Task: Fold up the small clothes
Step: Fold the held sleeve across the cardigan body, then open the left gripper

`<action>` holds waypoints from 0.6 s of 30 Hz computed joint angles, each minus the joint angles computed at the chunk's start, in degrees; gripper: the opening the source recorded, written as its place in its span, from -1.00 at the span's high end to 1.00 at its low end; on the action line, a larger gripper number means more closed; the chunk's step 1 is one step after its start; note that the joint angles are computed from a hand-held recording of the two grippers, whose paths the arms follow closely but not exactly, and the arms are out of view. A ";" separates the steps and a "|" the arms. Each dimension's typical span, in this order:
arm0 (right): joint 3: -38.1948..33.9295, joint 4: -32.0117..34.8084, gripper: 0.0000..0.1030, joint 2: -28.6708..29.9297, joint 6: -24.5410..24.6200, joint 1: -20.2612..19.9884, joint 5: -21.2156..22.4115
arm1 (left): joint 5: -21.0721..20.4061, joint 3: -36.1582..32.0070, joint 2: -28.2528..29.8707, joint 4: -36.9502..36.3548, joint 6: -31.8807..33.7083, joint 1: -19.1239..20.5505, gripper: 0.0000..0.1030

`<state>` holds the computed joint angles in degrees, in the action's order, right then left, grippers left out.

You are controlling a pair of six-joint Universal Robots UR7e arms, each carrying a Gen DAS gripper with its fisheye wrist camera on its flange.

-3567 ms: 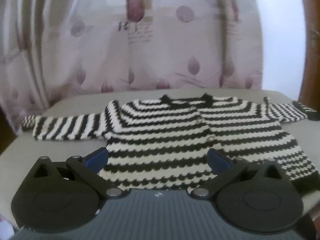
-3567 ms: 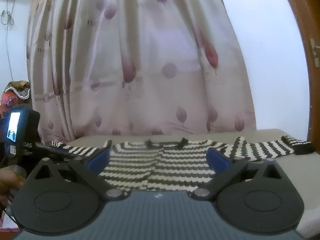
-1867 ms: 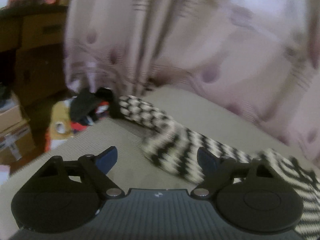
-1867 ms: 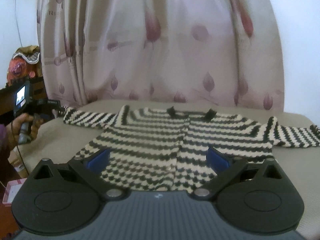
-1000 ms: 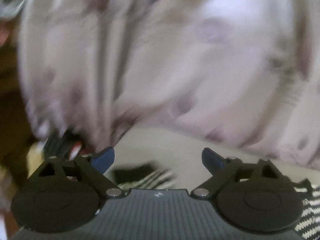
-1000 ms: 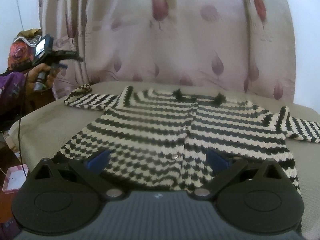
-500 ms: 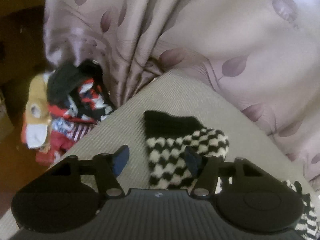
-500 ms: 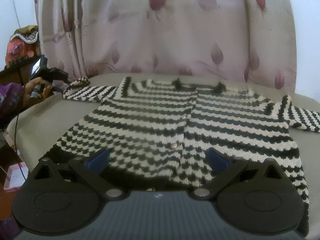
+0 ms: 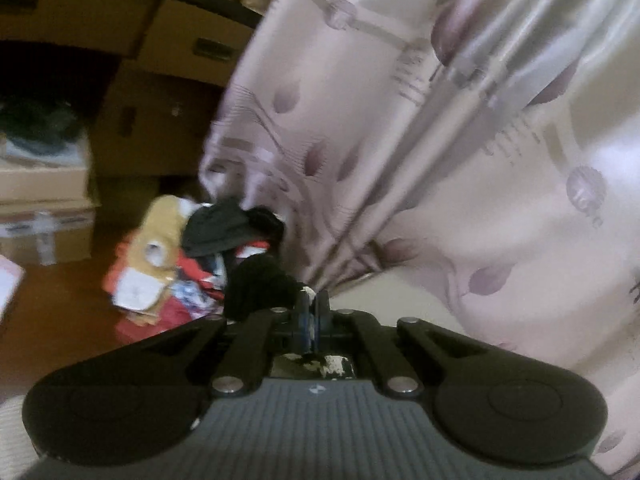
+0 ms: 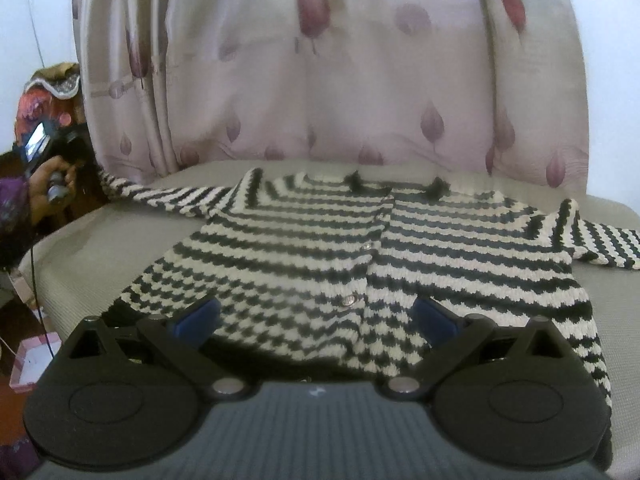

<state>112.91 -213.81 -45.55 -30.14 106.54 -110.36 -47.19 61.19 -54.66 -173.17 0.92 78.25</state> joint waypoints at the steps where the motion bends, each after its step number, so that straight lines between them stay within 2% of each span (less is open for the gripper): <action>1: 0.32 -0.46 -1.00 -0.10 0.00 0.01 0.24 | 1.16 0.95 -0.58 1.21 -0.38 -0.17 0.96; 3: 1.27 -1.54 -1.00 -0.58 -0.08 -0.06 1.03 | 4.09 4.04 -2.28 3.92 -4.56 -0.25 0.96; 5: 1.95 -2.32 -1.00 -0.98 -0.37 0.00 1.36 | 4.11 8.59 -4.49 3.03 -9.27 0.06 0.95; 8: 3.12 -3.98 -1.00 -1.63 -0.60 -0.11 1.46 | 7.22 14.22 -6.44 -2.91 -8.93 -0.68 0.95; 10: 4.15 -5.13 -1.00 -2.35 -0.17 -0.52 1.59 | 10.34 17.37 -6.44 -11.75 -3.63 -1.58 0.91; 11: 4.71 -5.71 -1.00 -2.90 0.55 -0.87 1.80 | 13.43 17.95 -5.71 -16.17 1.04 -2.40 0.65; 12: 5.26 -6.15 -1.00 -3.61 1.62 -1.35 2.03 | 15.86 17.30 -4.27 -20.36 5.87 -2.89 0.20; 13: 5.59 -6.39 -1.00 -4.17 2.69 -1.70 2.08 | 17.19 17.16 -3.44 -24.10 9.63 -3.21 0.01; 14: 6.13 -6.59 -1.00 -5.26 4.05 -2.48 2.44 | 17.50 17.48 -2.98 -27.71 12.43 -3.52 -0.11; 16: 7.35 -7.12 -1.00 -8.08 7.24 -4.62 3.82 | 16.63 19.31 -3.07 -31.96 15.95 -4.41 -0.13; 18: 8.02 -7.34 -1.00 -10.90 10.95 -7.39 5.17 | 15.07 21.19 -3.52 -30.81 16.22 -5.55 -0.42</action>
